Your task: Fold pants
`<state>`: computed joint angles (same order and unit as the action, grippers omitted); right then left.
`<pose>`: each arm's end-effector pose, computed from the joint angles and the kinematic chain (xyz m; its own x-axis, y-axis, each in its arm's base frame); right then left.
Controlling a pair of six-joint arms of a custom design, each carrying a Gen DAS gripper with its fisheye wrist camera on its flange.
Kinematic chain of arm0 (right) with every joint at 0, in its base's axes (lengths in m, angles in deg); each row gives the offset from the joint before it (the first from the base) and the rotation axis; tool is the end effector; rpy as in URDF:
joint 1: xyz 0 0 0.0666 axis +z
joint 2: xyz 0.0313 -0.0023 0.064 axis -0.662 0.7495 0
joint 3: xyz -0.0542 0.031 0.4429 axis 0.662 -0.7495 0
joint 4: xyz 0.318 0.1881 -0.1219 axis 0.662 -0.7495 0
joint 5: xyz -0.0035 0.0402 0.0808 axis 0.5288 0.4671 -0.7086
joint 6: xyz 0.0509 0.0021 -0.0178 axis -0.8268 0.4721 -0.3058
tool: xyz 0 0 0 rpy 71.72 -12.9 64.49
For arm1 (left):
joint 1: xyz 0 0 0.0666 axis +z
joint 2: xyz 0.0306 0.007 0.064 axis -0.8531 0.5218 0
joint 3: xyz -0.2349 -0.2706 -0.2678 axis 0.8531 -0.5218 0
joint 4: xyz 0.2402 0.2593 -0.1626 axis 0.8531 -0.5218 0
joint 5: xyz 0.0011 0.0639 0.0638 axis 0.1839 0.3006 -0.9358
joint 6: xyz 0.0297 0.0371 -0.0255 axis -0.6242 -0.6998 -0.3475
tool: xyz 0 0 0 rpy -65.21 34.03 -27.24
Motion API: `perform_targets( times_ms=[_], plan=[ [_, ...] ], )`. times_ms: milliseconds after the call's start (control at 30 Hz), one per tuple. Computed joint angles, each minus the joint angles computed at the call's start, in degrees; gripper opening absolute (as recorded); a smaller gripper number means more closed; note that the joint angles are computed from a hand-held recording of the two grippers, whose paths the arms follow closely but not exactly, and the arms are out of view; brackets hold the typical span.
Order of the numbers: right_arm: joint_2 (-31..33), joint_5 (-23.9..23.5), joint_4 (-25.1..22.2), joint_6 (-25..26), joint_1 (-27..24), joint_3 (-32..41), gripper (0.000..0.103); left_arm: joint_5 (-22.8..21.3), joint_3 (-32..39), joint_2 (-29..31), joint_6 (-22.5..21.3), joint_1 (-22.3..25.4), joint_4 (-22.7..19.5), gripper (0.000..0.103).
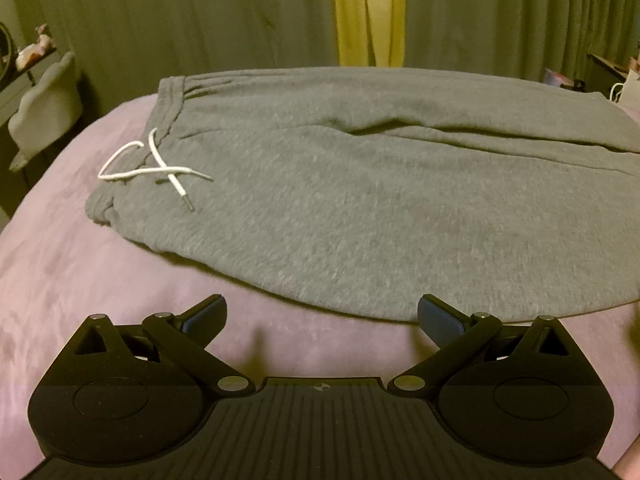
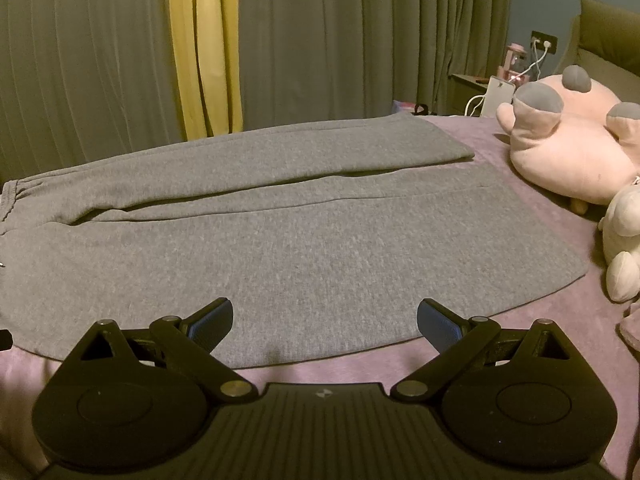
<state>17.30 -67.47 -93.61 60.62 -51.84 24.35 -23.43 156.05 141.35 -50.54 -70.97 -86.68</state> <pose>0.5819 -0.1051 0.4100 -0.6514 0.1378 -0.7461 0.1515 0.9872 0.0501 0.5631 -0.1158 0.4062 -0.7649 0.0572 -0.6416 -0.0223 0.9931 0.1152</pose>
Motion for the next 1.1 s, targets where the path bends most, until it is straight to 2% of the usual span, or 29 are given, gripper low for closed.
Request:
perform_targets(
  times_ms=[1100],
  plan=[
    [0.0,-0.4,0.2,-0.6,0.2,0.1,0.099,0.7,1.4,0.6,2.1,0.6,-2.5,0.103]
  ],
)
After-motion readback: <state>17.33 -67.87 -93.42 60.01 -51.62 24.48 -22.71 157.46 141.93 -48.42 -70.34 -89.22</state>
